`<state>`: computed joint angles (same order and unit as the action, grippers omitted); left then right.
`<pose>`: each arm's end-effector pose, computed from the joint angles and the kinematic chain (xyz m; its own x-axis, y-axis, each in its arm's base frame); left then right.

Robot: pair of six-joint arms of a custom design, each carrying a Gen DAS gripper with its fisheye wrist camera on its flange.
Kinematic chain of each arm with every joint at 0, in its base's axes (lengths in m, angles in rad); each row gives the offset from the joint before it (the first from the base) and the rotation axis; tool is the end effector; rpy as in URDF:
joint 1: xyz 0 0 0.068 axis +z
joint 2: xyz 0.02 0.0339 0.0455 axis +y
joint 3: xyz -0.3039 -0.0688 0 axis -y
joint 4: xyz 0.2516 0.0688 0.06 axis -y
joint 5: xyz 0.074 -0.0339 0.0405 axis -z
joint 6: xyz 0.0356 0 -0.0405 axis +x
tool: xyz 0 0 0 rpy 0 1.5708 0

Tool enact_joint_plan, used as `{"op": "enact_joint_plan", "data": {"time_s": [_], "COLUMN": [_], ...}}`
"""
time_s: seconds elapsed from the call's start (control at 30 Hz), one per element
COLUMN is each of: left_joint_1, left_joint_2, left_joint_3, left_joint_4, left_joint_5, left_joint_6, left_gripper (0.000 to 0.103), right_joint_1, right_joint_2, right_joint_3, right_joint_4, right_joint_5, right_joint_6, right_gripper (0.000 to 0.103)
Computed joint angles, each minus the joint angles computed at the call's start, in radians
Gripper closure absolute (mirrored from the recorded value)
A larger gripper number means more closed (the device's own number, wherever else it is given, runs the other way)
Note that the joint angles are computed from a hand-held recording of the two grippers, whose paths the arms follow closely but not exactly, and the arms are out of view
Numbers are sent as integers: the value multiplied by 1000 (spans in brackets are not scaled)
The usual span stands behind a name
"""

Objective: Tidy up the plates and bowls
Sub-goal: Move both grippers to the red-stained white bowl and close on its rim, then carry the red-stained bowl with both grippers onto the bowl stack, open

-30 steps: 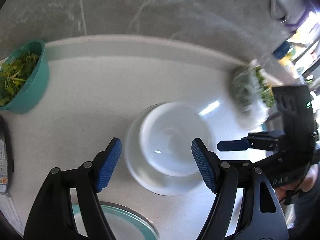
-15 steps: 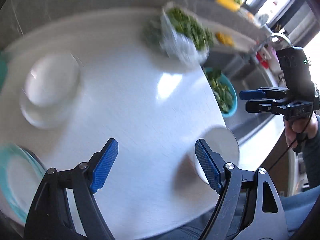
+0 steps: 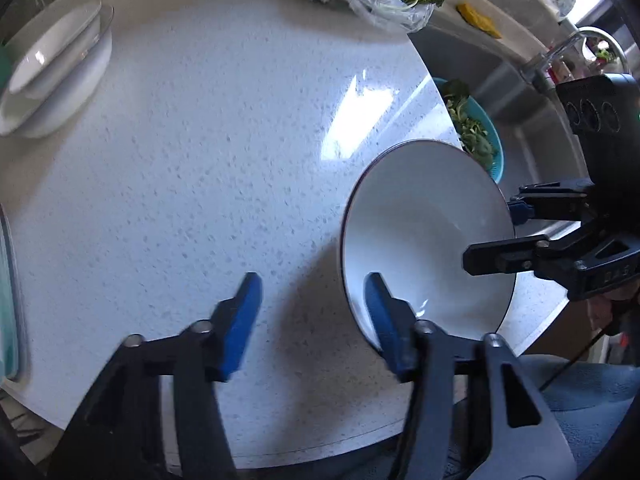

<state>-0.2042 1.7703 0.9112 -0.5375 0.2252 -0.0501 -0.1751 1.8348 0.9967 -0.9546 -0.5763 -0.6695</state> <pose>0.3008 -0.0704 0.1530 -0.9750 0.1521 -0.1621 0.1870 0.9555 -0.2283 0.2883 -0.0313 0.1587 -0.9171 -0.3662 -0.1573 -0.3890 0.7365 0.5534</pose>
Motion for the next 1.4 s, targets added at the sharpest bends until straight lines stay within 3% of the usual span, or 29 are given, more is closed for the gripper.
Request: {"op": "enact_joint_plan", "data": {"time_s": [0.07,0.2,0.33,0.57,0.8,1.07,1.3,1.4], "left_joint_1": [-3,-2,19,38,199,417,520,522], "left_joint_2": [1,29,63,57,-13,103,465,650], "left_joint_3": [-21,-39,-17,26,168,601,1176,1441], "left_joint_4": [28,53,76,31,-143,-368,-631,-744], "left_joint_5": [3,51,116,109,123,94,59,-2], "left_joint_6": [-22,-36,-41,-57,-3,168,249,274], "left_gripper": [60,71,88,92,92,92,91,89], "right_joint_1": [4,14,49,76,206,438,562,592], "right_joint_2": [9,11,-3,-1,9,124,444,601], "right_joint_3": [-3,-2,-6,13,181,627,1191,1420], "right_joint_4": [-1,0,27,26,-35,-115,-295,-381], "right_joint_5": [-4,-22,-18,-25,-80,-96,-22,12], "right_joint_6": [-3,-2,66,171,263,393,485,522], "right_gripper": [57,74,77,82,83,83,83,83]}}
